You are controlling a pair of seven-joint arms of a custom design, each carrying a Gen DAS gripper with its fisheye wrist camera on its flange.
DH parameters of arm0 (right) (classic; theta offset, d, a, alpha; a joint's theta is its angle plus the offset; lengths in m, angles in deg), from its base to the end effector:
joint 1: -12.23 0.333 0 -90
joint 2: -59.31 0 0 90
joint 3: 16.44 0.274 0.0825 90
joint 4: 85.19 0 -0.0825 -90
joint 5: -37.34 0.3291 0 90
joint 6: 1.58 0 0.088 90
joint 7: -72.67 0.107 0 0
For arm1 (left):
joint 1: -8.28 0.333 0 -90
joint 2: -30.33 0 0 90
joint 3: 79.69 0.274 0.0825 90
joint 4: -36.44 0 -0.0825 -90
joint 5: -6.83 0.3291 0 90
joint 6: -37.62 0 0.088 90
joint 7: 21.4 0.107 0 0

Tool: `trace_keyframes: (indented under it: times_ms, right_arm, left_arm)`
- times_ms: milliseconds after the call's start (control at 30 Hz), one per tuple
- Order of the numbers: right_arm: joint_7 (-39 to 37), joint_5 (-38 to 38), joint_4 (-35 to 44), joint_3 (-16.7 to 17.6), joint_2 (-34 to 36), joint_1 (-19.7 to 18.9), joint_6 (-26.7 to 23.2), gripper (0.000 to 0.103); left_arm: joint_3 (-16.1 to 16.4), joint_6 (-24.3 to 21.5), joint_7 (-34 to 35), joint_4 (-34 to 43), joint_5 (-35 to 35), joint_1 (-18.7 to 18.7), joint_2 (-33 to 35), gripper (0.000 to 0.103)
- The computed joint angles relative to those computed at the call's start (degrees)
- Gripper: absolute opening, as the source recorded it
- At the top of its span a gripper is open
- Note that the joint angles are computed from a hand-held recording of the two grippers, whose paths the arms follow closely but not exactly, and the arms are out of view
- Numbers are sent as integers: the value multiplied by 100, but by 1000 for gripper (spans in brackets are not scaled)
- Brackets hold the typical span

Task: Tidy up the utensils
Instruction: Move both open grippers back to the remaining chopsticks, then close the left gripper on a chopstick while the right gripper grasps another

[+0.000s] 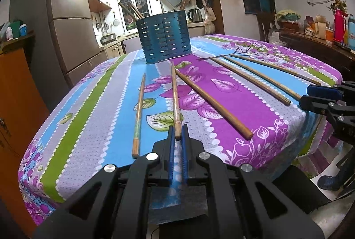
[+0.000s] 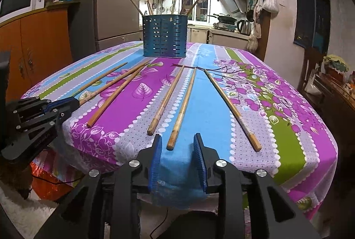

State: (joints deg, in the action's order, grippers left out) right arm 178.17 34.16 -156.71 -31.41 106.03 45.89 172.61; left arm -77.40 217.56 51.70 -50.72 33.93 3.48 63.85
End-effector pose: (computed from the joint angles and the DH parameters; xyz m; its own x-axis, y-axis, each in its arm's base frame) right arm 0.6562 0.3011 0.4010 0.2809 -0.9597 0.0108 -0.5106 -0.1589 -0.8450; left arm 0.6742 -0.0763 0.4309 -0.1394 -0.9748 -0.1742 -0.4922 0.2208 -0.8420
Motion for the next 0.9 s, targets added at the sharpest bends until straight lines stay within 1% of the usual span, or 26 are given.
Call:
trace_keyframes:
  times_ms: [100, 200, 300, 333, 367, 400, 433, 633, 767, 900]
  right_arm:
    - [-25, 15, 42, 45, 15, -35, -22, 36]
    - [-28, 17, 106, 50, 54, -42, -50, 37]
    - [-3, 18, 105, 35, 53, -33, -54, 40]
    - [-3, 17, 107, 41, 52, -37, -57, 40]
    - [-9, 16, 129, 52, 64, -45, -65, 40]
    - [-2, 11, 178, 44, 91, -39, -89, 40]
    - [3, 3, 169, 37, 86, -38, -84, 40]
    - [-1, -12, 183, 55, 99, -57, -74, 41]
    - [30, -16, 185, 25, 108, -37, -52, 41]
    - [183, 24, 161, -109, 135, 47, 40, 41]
  left_arm:
    - [-121, -39, 74, 75, -71, 92, 50, 6]
    - [-62, -26, 40, 71, -80, 45, 49, 6]
    - [99, 26, -92, 91, -54, -70, 64, 6]
    - [75, 14, -90, 112, -61, -50, 76, 6]
    - [-65, -77, -5, 161, -99, 46, 98, 7]
    - [-7, -51, -50, 173, -93, 10, 115, 7]
    - [138, -30, -155, 200, -65, -94, 138, 11]
    - [234, 7, -287, 290, 9, -151, 210, 14]
    - [37, 73, -223, 303, -54, 17, 245, 14]
    - [165, 189, -288, 255, -58, -73, 249, 13]
